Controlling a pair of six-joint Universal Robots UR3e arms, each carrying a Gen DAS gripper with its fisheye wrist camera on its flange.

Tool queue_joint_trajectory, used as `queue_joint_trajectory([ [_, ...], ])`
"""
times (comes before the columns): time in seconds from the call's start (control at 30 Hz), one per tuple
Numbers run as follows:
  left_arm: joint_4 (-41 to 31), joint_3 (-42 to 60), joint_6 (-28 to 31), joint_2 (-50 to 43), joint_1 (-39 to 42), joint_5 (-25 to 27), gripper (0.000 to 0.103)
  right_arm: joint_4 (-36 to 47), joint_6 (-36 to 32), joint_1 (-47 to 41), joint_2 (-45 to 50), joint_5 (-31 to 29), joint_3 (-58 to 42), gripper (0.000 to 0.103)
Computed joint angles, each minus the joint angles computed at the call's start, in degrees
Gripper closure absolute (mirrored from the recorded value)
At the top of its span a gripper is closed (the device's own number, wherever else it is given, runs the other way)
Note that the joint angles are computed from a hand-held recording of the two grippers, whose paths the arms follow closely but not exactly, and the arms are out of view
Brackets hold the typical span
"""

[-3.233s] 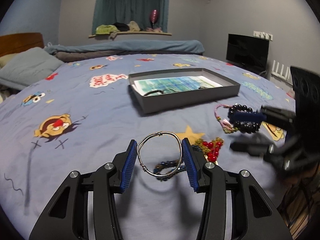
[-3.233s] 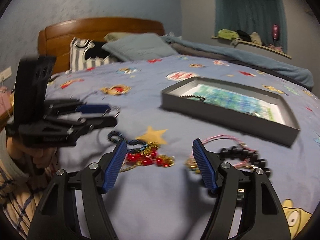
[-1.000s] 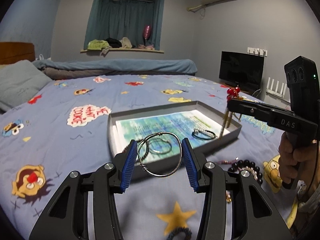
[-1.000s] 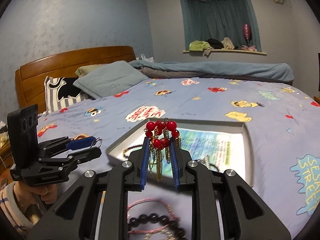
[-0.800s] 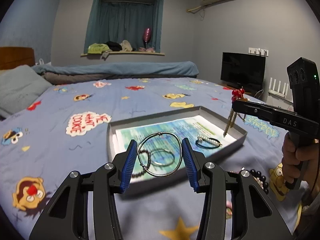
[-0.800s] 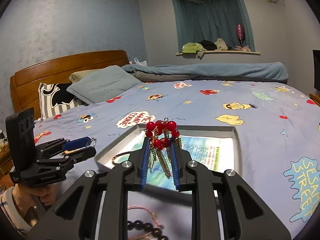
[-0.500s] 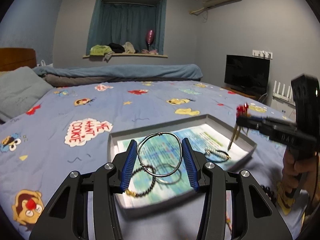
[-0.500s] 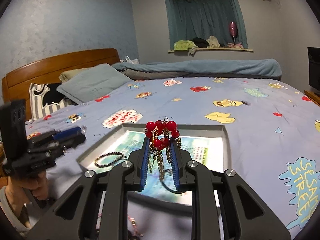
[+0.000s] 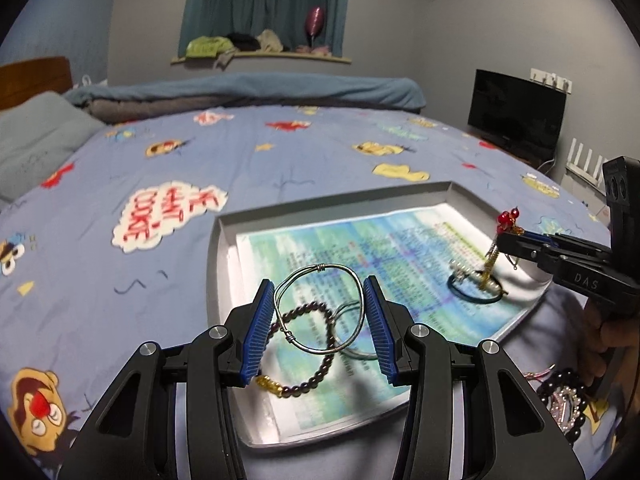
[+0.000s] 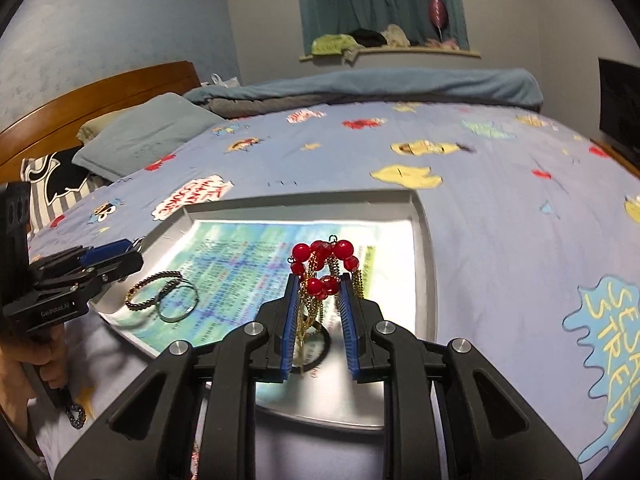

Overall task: Organize jewelry
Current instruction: 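Carry the bangle into the gray box with the left tool while the right tool drops the earring there, then move both open tools back over the remaining jewelry beside the box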

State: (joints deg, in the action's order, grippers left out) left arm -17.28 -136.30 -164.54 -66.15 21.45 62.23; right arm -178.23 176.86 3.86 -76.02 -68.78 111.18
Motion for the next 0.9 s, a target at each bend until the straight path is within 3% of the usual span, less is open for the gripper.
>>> queue_joint_trajectory([
  [0.23,-2.12,1.31,0.57,-2.29,-1.53,1.73,0.056,1.11,0.21,-0.2,0.24,-0.21,-0.07,0.079],
  [0.33,-2.39,0.96,0.65,-1.96,-1.36,1.43,0.052,0.15,-0.1,-0.15,-0.38,0.15,0.89,0.063],
  [0.43,-2.59,0.07,0.84,-0.49,-0.51,0.47,0.05,-0.78,-0.53,0.31,-0.75,-0.65,1.7,0.061],
  [0.7,-2.89,-1.78,1.29,2.55,1.71,-1.83,0.03,-4.23,-0.57,-0.98,-2.22,1.62,4.81,0.052],
  [0.9,-4.21,-3.66,2.14,6.64,4.17,-4.33,0.024,-7.58,0.38,-1.6,-2.84,2.18,7.09,0.042],
])
